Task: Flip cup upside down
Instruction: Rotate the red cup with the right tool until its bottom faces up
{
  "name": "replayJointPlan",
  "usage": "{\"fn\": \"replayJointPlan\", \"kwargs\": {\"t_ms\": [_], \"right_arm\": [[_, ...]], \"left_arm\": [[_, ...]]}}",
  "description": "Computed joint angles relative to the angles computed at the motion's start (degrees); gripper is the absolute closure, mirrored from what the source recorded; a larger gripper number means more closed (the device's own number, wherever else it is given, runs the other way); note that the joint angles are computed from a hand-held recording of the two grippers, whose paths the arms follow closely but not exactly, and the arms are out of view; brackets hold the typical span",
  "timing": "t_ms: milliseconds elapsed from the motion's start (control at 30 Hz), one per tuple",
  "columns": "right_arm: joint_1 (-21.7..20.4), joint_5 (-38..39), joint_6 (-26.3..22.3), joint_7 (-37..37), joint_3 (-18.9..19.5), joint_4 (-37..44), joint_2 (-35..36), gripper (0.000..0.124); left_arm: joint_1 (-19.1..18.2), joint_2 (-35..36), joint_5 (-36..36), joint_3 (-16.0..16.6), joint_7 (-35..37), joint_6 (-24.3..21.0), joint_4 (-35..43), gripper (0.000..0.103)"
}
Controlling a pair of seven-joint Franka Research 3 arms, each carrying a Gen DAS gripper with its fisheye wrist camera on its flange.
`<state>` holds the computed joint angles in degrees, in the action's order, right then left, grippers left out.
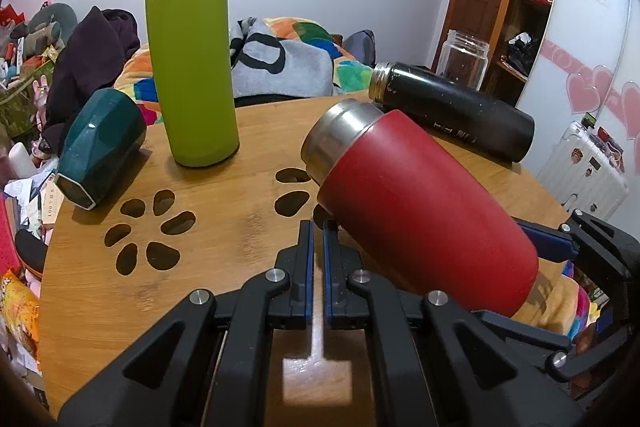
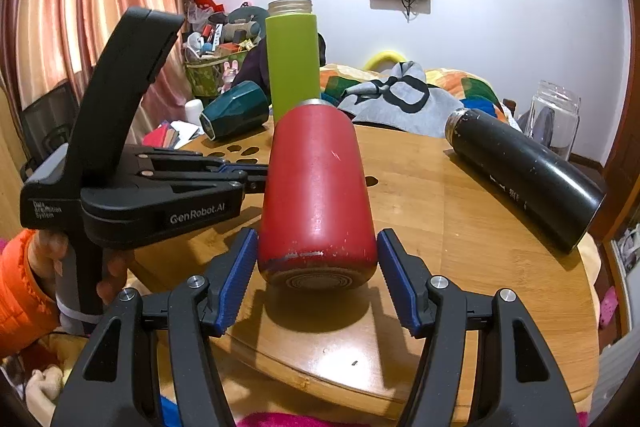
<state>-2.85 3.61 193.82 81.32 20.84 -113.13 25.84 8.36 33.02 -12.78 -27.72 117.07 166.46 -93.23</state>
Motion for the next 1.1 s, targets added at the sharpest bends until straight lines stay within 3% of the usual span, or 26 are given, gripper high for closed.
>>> {"fn": "replayJointPlan", "kwargs": {"t_ms": [133, 300, 400, 500, 667, 733, 833, 1100], "right_arm": [[0.10, 0.07, 0.23, 0.24, -0.15, -0.03, -0.02, 0.066], [-2.96, -1.50, 0.41, 1.36, 2.84, -0.17, 0.43, 0.066], [-2.13, -1.36, 0.58, 1.84, 1.84, -0.05, 0.39, 0.066], [-4.56, -2.59, 0.41, 2.78, 4.16, 0.12, 0.94, 0.066], [-2.32, -2.25, 0.56, 2.78, 1.90, 0.06, 0.54, 0.066], [-3.64, -2.97, 0.55, 3.03, 3.24, -0.05, 0.76, 0.064], [-7.66, -4.39, -1.51, 3.40, 7.40, 0.51, 2.04, 0.064], [1.59, 2.30, -1.82, 0.42, -1.36, 1.29, 1.04, 0.065]], "left_arm": [[-1.14, 0.53, 0.87, 1.30, -1.06, -1.34, 0.92, 0.100], [-1.38, 0.75, 1.22, 1.48, -1.39, -0.98, 0.72, 0.100], [-1.25, 0.62, 1.41, 1.40, -1.26, -0.96, 0.37, 0.100], [-1.03, 0.40, 1.61, 1.20, -0.93, -0.17, -0.27, 0.100], [-0.98, 0.23, 2.42, 1.26, -1.04, -0.31, -0.38, 0.100], [-0.14, -0.56, 1.91, 0.52, -0.45, 1.19, -1.73, 0.100], [3.08, -2.37, 0.76, -2.77, 1.92, 4.79, -5.29, 0.100], [15.94, -3.26, -0.14, -18.43, 9.43, 10.16, -11.05, 0.100]]}}
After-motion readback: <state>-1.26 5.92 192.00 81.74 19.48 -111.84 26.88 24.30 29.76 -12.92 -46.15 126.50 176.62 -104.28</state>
